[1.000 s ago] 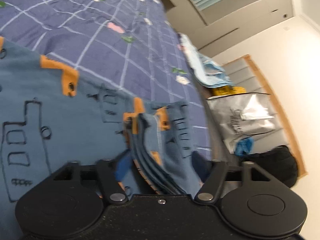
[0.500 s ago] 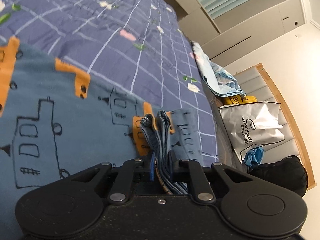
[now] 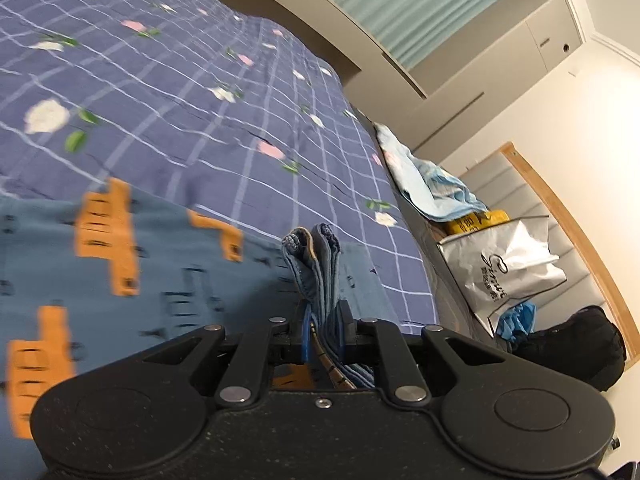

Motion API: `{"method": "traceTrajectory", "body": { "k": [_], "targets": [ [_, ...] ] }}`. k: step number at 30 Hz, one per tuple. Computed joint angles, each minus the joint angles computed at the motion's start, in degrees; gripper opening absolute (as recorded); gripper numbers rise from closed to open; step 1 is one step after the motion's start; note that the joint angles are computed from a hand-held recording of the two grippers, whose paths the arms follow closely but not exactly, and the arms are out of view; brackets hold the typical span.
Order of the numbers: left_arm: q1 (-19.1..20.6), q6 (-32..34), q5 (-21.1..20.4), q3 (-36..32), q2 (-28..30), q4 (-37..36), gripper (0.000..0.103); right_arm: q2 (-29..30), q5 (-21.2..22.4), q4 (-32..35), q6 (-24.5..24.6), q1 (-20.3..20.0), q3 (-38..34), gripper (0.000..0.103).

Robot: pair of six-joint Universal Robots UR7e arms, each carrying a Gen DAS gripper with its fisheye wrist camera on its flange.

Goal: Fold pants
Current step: 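Hold the pants edges with both grippers and fold them together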

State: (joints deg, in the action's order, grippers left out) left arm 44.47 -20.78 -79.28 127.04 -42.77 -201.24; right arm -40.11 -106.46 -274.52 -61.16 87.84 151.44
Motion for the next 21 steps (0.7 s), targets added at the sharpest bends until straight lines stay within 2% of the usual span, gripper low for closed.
{"method": "traceTrajectory", "body": {
  "k": [8,14,16,19,21],
  "targets": [
    [2.5,2.0,2.5,5.6,-6.4,0.0,0.013,2.6,-2.9,6.3,1.3,5.8,-2.6,0.016],
    [5.3,3.4,2.8,6.5,-6.3,0.0,0.013,5.3,-5.7,9.7,2.7,7.7,-4.8,0.017],
    [5.8,3.6,2.9,6.4,-5.7,-0.2,0.014,7.3,-7.6,8.7,4.1,9.3,-4.9,0.018],
    [6.1,3.3,3.7,6.3,-5.1,-0.1,0.017,7.0,-6.3,9.4,4.6,8.1,-4.5,0.028],
    [5.8,3.2,4.8,6.3,-5.1,0.2,0.023,7.0,-5.4,9.3,4.6,7.4,-3.9,0.036]
  ]
}}
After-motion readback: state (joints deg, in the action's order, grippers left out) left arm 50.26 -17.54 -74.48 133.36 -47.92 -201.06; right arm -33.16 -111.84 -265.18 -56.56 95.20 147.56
